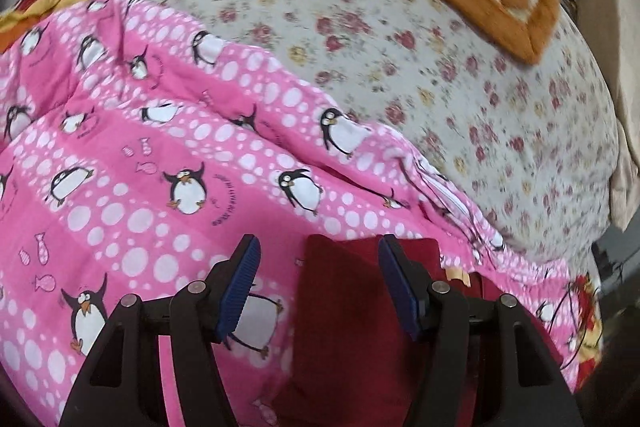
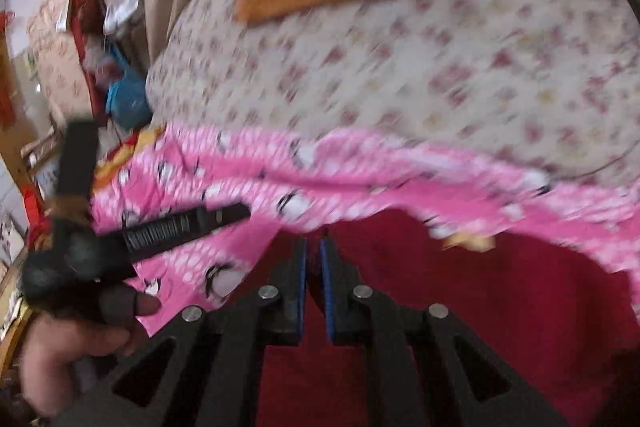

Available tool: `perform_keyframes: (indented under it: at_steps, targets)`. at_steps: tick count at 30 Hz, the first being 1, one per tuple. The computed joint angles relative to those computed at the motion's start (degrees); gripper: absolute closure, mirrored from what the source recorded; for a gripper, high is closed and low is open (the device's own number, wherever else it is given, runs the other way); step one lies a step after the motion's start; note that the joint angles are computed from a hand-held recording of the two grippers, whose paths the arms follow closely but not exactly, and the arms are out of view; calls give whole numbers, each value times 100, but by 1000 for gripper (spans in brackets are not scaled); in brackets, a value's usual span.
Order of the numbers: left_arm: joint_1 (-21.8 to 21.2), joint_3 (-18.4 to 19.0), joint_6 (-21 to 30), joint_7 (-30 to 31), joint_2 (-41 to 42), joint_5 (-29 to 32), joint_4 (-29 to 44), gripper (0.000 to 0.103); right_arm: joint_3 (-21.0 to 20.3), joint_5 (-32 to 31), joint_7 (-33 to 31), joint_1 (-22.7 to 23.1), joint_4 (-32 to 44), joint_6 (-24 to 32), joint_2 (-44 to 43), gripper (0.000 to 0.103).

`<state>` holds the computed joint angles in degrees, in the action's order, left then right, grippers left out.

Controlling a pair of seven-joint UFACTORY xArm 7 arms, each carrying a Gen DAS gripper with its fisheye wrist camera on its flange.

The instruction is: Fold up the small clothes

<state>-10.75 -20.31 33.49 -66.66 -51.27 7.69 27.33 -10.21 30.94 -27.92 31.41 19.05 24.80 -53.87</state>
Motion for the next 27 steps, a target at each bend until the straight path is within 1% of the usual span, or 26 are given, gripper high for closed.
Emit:
perform_keyframes:
  at_steps: [1,2,3,4,5,6,7,8,9,10,11,12,14,15,17,18,19,20,21,22,23,24,25,26,27]
  targets:
    - [18,-11,27,-21,-32,10,0,58,-23,130,-19,207,-41,-117,140,99]
    - [29,-20,49,-32,-74,26,-11,58,-183,367,-147,568,-92,-295,274,99]
    - [39,-37,30,-38,-71,42,-9,58,-373,557,-297,868,-111,-334,359,99]
    - [27,-34,7,-21,-57,49,-10,58,-526,692,-417,1075,-67,-252,498,99]
    - [-11,-16,-19,17,-32,43,-11,58,-499,749,-458,1087,-67,-184,562,96]
    - [-28,-5,-68,44,45,32,16,58,-421,766,-459,988,-87,-116,500,93]
    - [-73,23,-107,77,80,6,12,58,-467,802,-523,898,-128,37,288,87]
    - [-123,52,-143,116,117,-25,14,58,-446,716,-537,649,-191,297,-54,81]
    - [-211,119,-203,192,190,-83,12,58,-405,498,-526,279,-223,673,-416,70]
    - [-355,227,-281,298,282,-190,-2,58,-388,327,-524,2,-174,962,-594,63]
    - [-547,388,-434,435,392,-349,-46,58,-379,-26,-519,-507,-163,1415,-943,61]
    - [-798,588,-636,607,522,-563,-104,58,-431,-203,-563,-780,-78,1682,-1066,60]
    - [-1358,966,-1011,1083,859,-1000,-138,58,-679,-628,-817,-1423,16,2233,-1415,60]
    - [-1616,1095,-1142,1333,1064,-1193,-99,58,-756,-789,-914,-1716,55,2414,-1514,60]
    - [-1888,1152,-1238,1697,1380,-1434,24,58,-1003,-1020,-1076,-2310,93,2664,-1681,60]
    - [-2057,1223,-1282,1927,1535,-1572,86,58,-1161,-1027,-1144,-2489,140,2770,-1691,60]
    - [-2070,1152,-1175,2046,1647,-1596,176,58,-1320,-1005,-1177,-2672,175,2857,-1674,60]
    - [-1923,949,-1036,2048,1703,-1486,259,58,-1476,-978,-1131,-2892,227,3006,-1620,60]
    - [-1867,851,-1016,2054,1709,-1475,275,58,-1568,-938,-1106,-3012,322,3121,-1482,60]
    - [-1901,844,-1028,2114,1713,-1532,282,58,-1606,-848,-1111,-3043,426,3136,-1325,60]
    - [-2011,901,-1110,2219,1677,-1655,243,61,-1727,-751,-1145,-3112,511,3154,-1224,60]
    - [-2106,957,-1191,2311,1621,-1774,196,63,-1736,-653,-1189,-3126,583,3069,-1084,60]
    - [-2197,995,-1273,2404,1550,-1873,143,66,-1754,-594,-1238,-3195,631,2981,-987,60]
    - [-2262,1023,-1350,2493,1493,-1945,94,77,-1776,-537,-1266,-3284,684,2846,-878,60]
    - [-2407,1143,-1456,2659,1489,-2068,72,83,-1778,-468,-1266,-3340,724,2748,-776,60]
